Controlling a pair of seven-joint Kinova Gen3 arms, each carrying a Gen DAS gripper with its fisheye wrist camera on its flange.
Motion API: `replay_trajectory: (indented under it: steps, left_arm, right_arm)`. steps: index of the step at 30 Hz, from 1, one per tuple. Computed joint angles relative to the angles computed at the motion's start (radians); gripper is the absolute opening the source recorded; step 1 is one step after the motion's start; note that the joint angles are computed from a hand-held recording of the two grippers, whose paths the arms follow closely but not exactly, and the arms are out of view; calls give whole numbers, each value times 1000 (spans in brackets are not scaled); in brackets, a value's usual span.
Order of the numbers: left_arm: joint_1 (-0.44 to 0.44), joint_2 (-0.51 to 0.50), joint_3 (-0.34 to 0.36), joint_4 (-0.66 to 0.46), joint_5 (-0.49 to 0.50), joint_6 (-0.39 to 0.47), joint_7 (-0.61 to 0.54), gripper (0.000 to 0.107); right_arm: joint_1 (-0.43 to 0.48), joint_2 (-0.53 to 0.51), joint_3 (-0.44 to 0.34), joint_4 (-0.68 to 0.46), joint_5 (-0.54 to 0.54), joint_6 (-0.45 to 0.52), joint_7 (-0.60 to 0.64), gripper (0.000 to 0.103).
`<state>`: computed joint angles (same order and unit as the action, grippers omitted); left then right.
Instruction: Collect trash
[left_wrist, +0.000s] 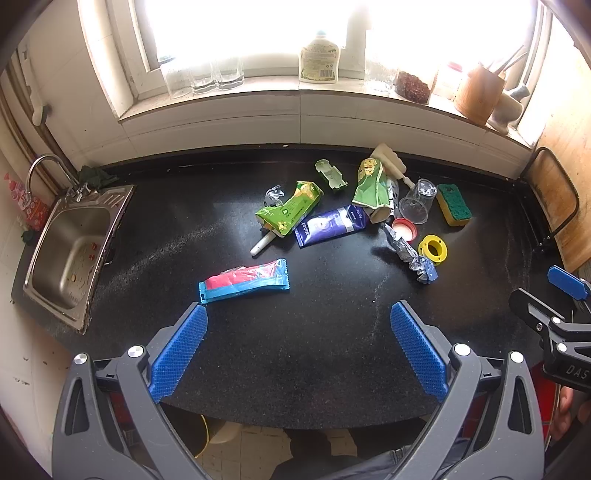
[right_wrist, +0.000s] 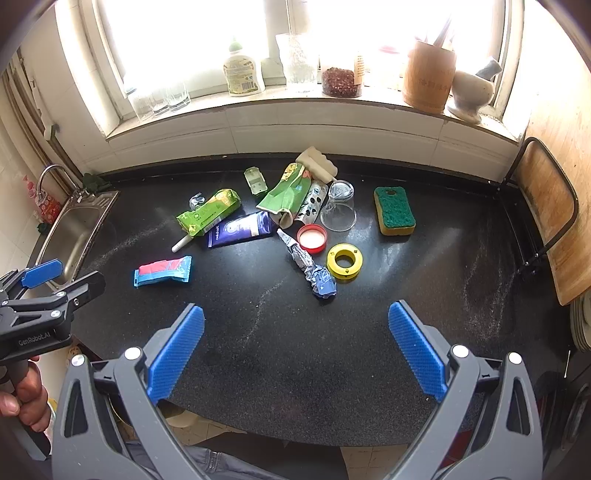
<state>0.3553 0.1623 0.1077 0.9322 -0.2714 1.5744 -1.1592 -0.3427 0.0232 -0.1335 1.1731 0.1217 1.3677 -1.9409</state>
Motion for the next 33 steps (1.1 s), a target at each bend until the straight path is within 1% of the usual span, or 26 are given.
replay_trajectory:
  steps: [2, 17, 21, 22, 23, 26, 27, 28, 30, 33]
  left_arm:
    - [-8, 3, -4, 7, 6, -12, -3, 97]
    - [-12, 7, -4, -3, 22, -4, -4, 97]
    - [-46, -3, -12, 30, 52, -34, -38, 97]
    - [-54, -8, -13, 41, 57, -45, -52, 97]
    - [-65, -14, -14, 56, 66, -62, -71, 97]
    - [-94, -53, -42, 146, 93, -164, -141, 97]
    - [-128, -68, -28, 184, 101, -204, -182, 97]
    - [-174, -70, 3, 207, 111, -231, -223, 97]
    - [-267, -53, 79, 232, 105, -243, -304, 97]
    - [-406, -37, 195, 306, 99, -313, -426, 97]
  right_arm:
    - [0, 3, 1, -4, -1, 1, 1, 97]
    - [6, 16, 8, -12, -20, 1, 20, 97]
    - [13, 26, 13, -3, -48, -17, 44, 97]
    - [13, 26, 24, 4, -65, -28, 59, 97]
    - [31, 26, 21, 17, -99, -55, 85, 97]
    - [50, 28, 26, 52, -149, -116, 164, 97]
    - [52, 32, 25, 67, -155, -142, 197, 97]
    - [52, 36, 23, 76, -155, -157, 217, 97]
    - [56, 50, 22, 104, -168, -206, 282, 97]
    - [70, 73, 24, 142, -210, -267, 371, 97]
